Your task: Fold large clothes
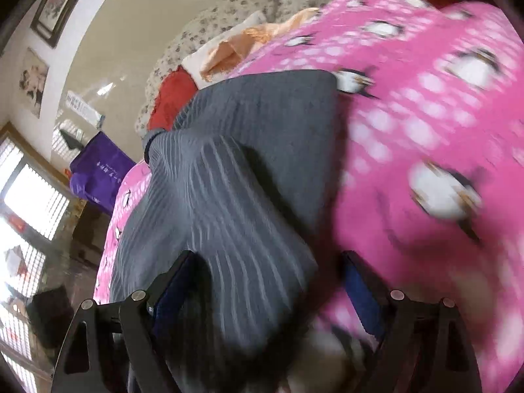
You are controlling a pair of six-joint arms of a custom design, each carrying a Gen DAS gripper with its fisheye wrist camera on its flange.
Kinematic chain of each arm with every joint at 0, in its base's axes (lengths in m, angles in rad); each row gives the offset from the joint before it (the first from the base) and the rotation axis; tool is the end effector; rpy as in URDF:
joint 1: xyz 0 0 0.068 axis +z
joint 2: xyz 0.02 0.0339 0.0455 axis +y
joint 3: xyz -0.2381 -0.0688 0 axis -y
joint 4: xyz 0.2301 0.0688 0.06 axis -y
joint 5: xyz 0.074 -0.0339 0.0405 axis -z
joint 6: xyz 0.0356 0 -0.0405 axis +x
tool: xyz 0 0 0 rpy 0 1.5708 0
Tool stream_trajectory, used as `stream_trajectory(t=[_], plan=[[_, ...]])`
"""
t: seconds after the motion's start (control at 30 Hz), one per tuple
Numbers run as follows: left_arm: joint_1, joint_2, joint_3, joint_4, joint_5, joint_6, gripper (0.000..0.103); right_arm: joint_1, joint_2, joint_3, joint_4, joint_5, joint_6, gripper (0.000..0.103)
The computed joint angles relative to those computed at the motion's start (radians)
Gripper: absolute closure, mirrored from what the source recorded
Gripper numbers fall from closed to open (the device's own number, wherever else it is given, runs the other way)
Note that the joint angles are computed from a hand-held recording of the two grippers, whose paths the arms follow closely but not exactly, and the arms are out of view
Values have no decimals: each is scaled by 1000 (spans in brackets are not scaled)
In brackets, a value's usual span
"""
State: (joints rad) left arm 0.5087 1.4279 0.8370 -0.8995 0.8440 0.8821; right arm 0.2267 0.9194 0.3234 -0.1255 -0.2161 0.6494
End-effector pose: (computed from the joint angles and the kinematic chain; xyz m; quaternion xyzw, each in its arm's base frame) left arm 0.2037 0.0832 0.1735 0.1854 0.8926 -0.2907 0.2904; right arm 0.1751 0.0482 0.1515 0.1466 0.8950 0.2627 0.3292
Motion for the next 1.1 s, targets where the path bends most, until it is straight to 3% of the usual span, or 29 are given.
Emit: stream_trajectory(t=[0.03,0.13,0.27,0.4,0.43,0.5,0.7,0.8,0.9,1.1], plan=[[2,-8,-7,12,4,-14,42,8,79,37,42,11,-32,20],[-17,-96,-62,68,-18,-76,55,84,209,145,35,177,-113,30],[-43,-237,-140,137,-57,-126,64,204,331,240,-3,386,-169,35],[4,-244,-125,83,-30,-87,70,174,286,199,18,278,-168,54],[66,-211,-90,23,-9,-3,71,166,283,192,29,229,-155,56],[129,-197,-49,-66,16,82,72,175,294,184,60,178,-128,57],[393,-8,138,-301,31,358,72,341,456,244,221,178,-11,57],[498,116,228,-330,13,405,72,442,591,352,262,193,22,57],[559,228,297,-333,-9,404,71,522,690,470,215,228,32,57],[552,217,226,-248,-21,374,64,584,710,580,27,361,17,47]])
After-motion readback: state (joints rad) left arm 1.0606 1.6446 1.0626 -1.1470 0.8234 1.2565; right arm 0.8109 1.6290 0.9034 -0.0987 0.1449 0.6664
